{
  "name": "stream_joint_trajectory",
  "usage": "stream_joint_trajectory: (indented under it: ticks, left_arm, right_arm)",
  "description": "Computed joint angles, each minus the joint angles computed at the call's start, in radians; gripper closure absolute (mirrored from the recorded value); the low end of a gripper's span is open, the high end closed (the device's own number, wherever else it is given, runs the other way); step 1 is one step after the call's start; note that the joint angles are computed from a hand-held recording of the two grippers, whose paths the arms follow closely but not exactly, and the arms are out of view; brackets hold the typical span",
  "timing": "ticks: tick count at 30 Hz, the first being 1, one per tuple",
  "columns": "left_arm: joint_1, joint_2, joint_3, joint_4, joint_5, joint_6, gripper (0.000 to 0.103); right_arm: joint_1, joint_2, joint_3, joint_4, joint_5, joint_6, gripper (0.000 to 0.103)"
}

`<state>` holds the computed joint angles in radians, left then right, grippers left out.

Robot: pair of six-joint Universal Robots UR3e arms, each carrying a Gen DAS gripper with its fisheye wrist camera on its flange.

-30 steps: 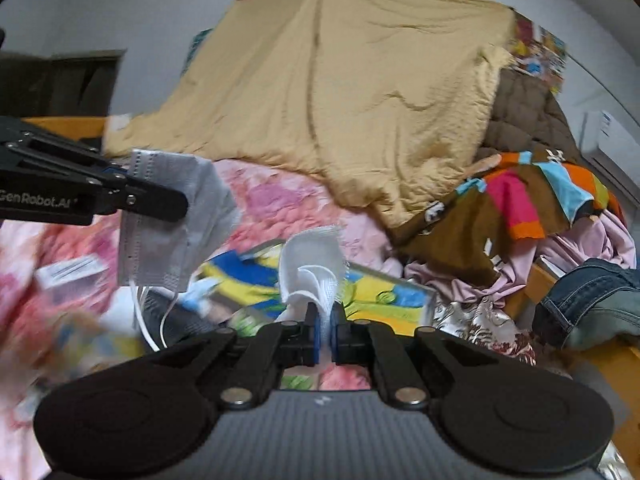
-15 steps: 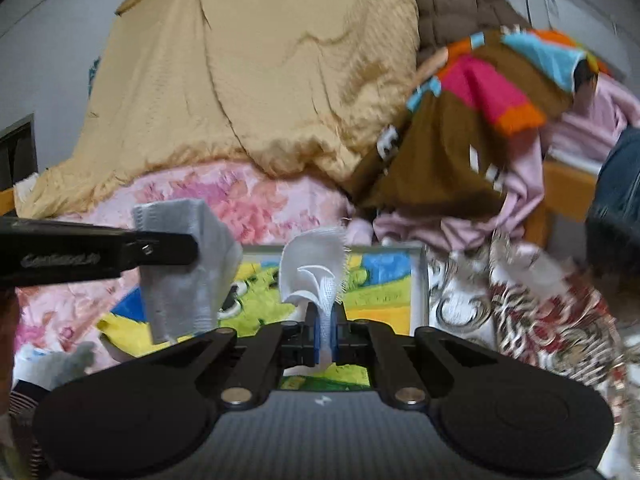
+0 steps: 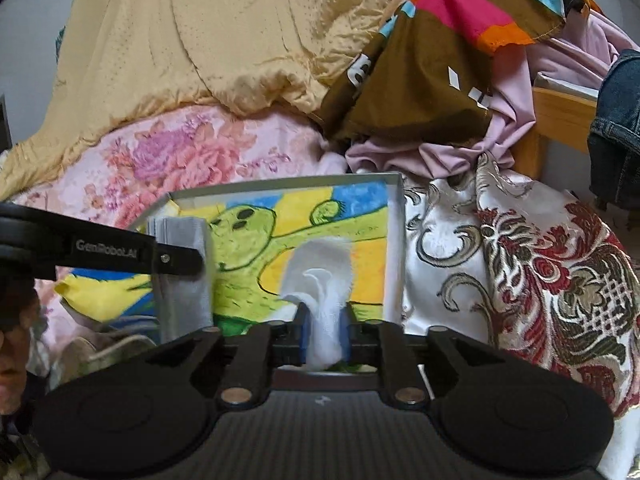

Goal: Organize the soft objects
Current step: 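Lift and carry both held cloths over the cartoon-painted tray, then open the left tool over the tray while the right tool releases its white cloth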

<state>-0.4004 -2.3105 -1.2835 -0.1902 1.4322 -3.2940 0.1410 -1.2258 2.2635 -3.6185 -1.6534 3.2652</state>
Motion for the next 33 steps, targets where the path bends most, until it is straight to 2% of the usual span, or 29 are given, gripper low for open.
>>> stream_joint_trajectory:
  ticks: [2,3,6,8,10,14,20,23,26,33]
  left_arm:
    - [0.002,0.013,-0.017,-0.014,0.016,-0.015,0.086]
    - [0.005,0.021,-0.032,-0.016,0.024,-0.023,0.084]
    - [0.005,0.041,-0.065,-0.006,0.048,-0.036,0.065]
    - [0.005,0.057,-0.09,0.004,0.06,-0.039,0.057]
    - [0.003,0.079,-0.122,0.018,0.071,-0.033,0.044]
    - [0.0,0.14,-0.211,0.083,0.089,-0.028,0.033]
    - [-0.001,0.295,-0.417,0.22,0.115,-0.037,0.017]
    - [-0.004,0.383,-0.511,0.271,0.132,-0.03,0.012]
    - [-0.007,0.484,-0.603,0.304,0.143,-0.023,0.001]
    - [-0.02,0.751,-0.835,0.353,0.151,-0.052,0.001]
  right_arm:
    - [0.001,-0.005,0.004,0.006,-0.007,0.001,0.058]
    - [0.003,-0.009,0.004,0.011,-0.015,0.003,0.055]
    - [0.006,-0.025,0.011,0.014,-0.019,0.001,0.047]
    - [0.014,-0.039,0.012,0.02,-0.028,-0.003,0.038]
    - [0.031,-0.052,0.012,0.025,-0.058,-0.015,0.029]
    - [0.038,-0.12,0.046,0.034,-0.076,-0.015,0.017]
    - [0.07,-0.286,0.111,0.065,-0.116,0.012,0.006]
    - [0.126,-0.372,0.127,0.09,-0.186,0.026,0.001]
    - [0.186,-0.461,0.148,0.12,-0.242,0.034,0.0]
    - [0.391,-0.566,0.151,0.133,-0.437,0.042,0.0]
